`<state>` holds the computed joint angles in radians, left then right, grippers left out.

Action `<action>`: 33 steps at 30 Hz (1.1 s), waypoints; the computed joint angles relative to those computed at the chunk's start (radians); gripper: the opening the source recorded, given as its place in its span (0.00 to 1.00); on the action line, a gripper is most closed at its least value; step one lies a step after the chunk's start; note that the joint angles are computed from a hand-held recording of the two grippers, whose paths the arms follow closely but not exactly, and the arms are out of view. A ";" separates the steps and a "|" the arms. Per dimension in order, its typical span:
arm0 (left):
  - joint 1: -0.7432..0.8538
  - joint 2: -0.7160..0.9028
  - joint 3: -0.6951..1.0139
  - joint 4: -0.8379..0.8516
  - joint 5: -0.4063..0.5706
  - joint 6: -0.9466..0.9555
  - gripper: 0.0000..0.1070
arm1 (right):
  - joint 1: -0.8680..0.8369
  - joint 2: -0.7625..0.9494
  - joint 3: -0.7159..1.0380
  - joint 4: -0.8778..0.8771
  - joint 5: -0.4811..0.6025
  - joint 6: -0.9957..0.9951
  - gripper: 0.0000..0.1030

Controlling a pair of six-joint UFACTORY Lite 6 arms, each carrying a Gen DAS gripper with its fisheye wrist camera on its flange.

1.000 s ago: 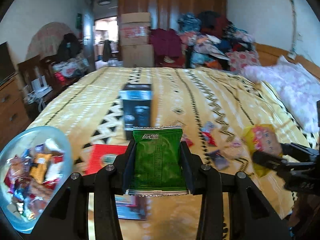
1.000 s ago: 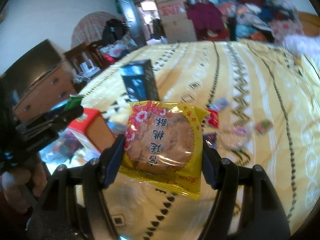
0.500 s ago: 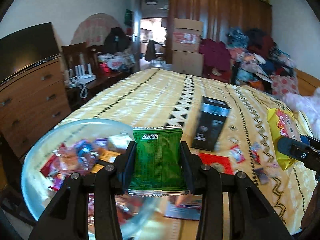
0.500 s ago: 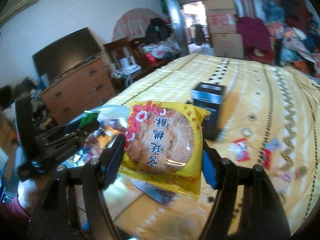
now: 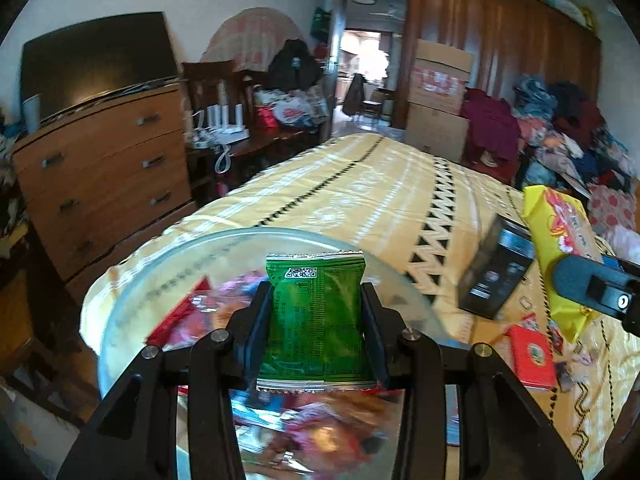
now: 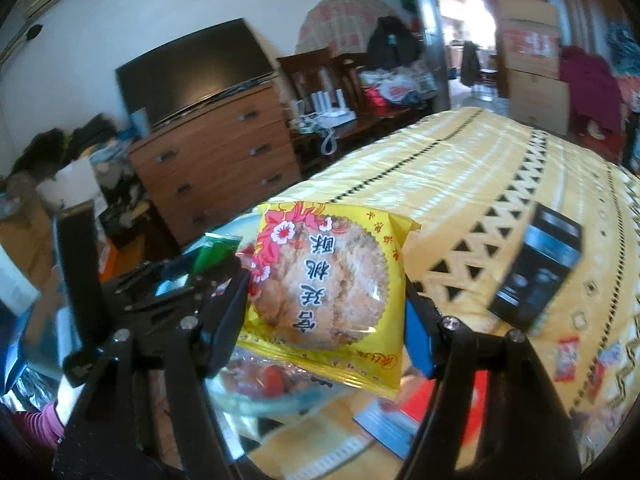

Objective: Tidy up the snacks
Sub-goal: 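Carry the yellow pastry and green packet over the glass bowl with both tools, then lower both held snacks into the glass bowl and open both tools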

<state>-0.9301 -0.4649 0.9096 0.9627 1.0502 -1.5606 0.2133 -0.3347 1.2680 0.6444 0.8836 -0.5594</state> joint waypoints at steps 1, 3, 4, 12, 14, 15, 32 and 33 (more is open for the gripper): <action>0.034 -0.026 -0.016 -0.011 -0.013 0.017 0.41 | 0.036 0.023 0.017 -0.018 -0.015 0.023 0.68; 0.142 -0.083 -0.049 -0.052 -0.067 0.087 0.41 | 0.097 0.074 0.055 -0.046 -0.032 0.063 0.68; 0.180 -0.094 -0.055 -0.068 -0.087 0.113 0.41 | 0.119 0.100 0.071 -0.053 -0.038 0.076 0.68; 0.473 -0.149 -0.114 -0.252 -0.266 0.369 0.41 | 0.228 0.257 0.156 -0.085 -0.050 0.151 0.68; 0.481 -0.151 -0.128 -0.257 -0.277 0.372 0.41 | 0.249 0.268 0.154 -0.087 -0.058 0.164 0.68; 0.481 -0.160 -0.137 -0.259 -0.277 0.374 0.41 | 0.259 0.268 0.146 -0.089 -0.065 0.169 0.68; 0.460 -0.125 -0.121 -0.244 -0.278 0.357 0.41 | 0.301 0.301 0.182 -0.115 -0.071 0.213 0.68; 0.463 -0.122 -0.121 -0.247 -0.281 0.360 0.41 | 0.305 0.302 0.183 -0.116 -0.070 0.216 0.68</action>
<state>-0.4674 -0.5868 0.7884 0.7158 0.7695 -1.2009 0.5181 -0.0326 1.4510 0.5287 0.8137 -0.3435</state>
